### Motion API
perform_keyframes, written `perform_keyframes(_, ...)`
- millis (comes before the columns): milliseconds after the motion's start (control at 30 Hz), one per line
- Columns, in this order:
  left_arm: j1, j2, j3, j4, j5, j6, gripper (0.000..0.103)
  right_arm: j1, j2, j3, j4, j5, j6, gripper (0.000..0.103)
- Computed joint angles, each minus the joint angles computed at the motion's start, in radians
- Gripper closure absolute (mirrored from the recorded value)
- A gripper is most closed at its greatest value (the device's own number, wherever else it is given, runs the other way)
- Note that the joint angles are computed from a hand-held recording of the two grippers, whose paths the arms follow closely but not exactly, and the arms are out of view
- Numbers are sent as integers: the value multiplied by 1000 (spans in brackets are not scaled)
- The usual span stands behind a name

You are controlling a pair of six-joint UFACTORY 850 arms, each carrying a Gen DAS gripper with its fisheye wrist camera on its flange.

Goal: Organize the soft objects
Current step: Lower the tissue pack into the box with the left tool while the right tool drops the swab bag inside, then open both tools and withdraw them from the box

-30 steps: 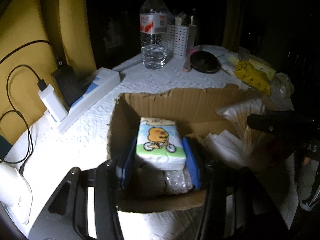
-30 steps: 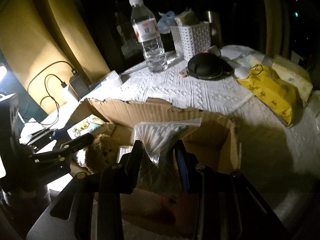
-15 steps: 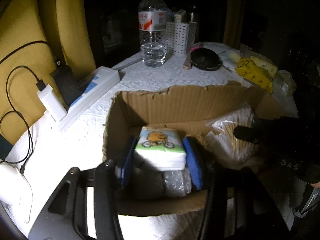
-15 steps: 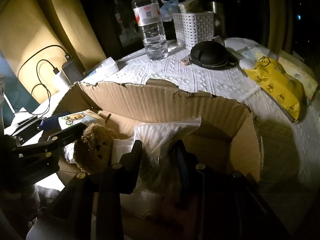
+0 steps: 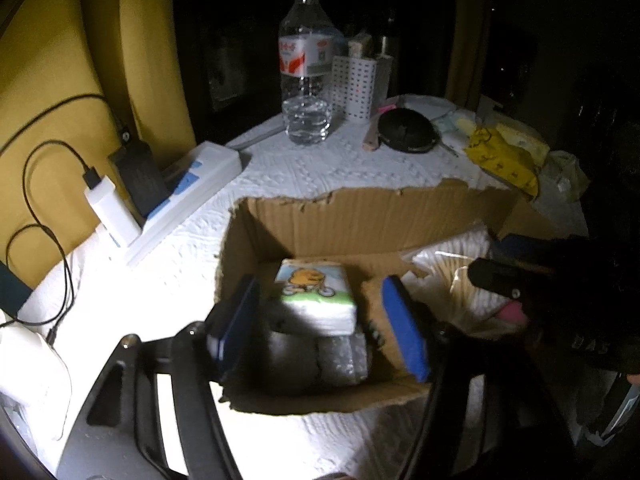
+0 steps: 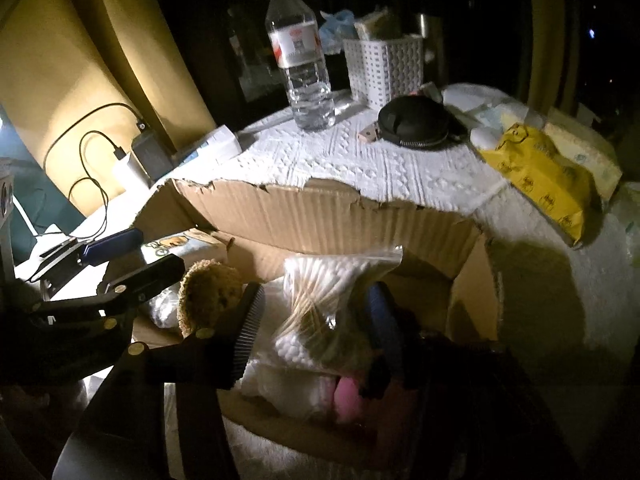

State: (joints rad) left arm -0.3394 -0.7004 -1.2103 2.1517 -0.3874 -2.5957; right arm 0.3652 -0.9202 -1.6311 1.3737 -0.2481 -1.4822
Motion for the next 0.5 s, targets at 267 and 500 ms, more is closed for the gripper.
perform_keyframes(267, -19, 65, 62, 21, -30, -47, 30, 2, 67, 79, 219, 26, -216, 43)
perform_keyframes(500, -41, 122, 121, 60, -62, -101, 24, -1, 135, 173, 466, 6, -465, 36)
